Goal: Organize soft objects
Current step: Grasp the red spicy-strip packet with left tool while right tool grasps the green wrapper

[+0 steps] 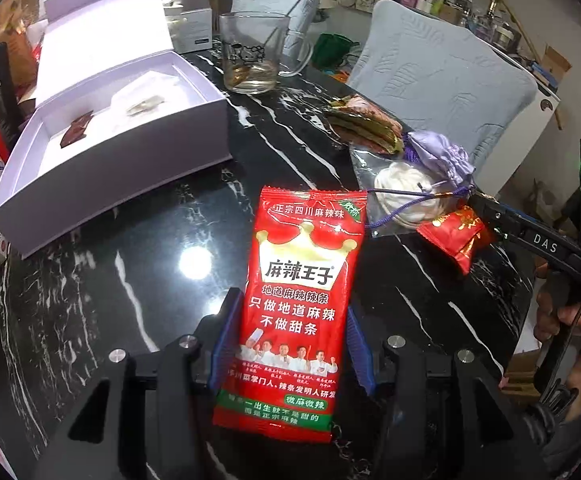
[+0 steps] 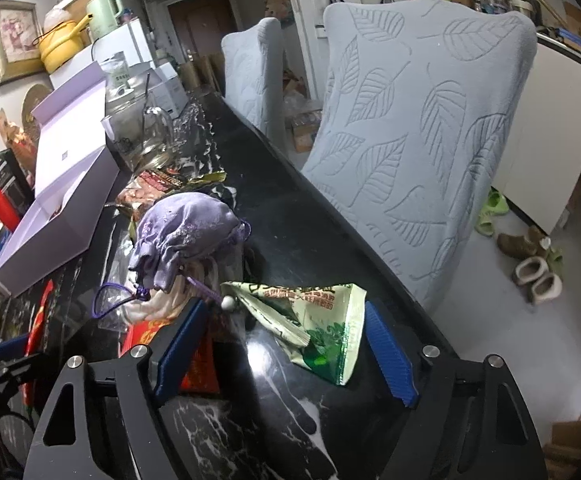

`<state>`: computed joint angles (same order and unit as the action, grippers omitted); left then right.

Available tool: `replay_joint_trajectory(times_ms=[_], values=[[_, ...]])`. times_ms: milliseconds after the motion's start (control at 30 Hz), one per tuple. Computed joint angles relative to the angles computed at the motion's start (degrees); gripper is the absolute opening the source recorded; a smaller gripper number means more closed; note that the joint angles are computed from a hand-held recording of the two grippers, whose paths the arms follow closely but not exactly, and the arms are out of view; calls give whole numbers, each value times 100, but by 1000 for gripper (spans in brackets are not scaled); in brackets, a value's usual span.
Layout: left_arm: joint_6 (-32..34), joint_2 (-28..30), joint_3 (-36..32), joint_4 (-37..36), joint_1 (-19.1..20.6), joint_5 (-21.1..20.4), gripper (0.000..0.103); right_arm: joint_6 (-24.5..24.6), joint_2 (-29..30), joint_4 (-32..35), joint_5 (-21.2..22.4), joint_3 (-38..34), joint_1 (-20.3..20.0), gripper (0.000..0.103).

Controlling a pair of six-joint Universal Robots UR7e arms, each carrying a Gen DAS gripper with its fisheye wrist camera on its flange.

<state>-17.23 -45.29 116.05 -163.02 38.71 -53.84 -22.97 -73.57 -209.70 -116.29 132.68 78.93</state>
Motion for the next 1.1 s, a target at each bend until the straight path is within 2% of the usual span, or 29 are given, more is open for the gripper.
replay_joint_trajectory(times_ms=[133,267,333,433,1100], values=[[74,19,-16,-57,-4,9,49,-35,94,-55,-201,-65,68,71],[15,-1,-7,-39,24,-1,49,-137,229,-178,-464,-127,173,49],[-28,-6,-4,-50,45,-18,49,-267,300,-267,-570,-148,212,47],[-46,-16,19,-107,52,-10,49,-284,281,-236,-495,-129,201,37],[-137,-286,404,-485,-173,4,49,224,-238,-264,22,553,240,35]])
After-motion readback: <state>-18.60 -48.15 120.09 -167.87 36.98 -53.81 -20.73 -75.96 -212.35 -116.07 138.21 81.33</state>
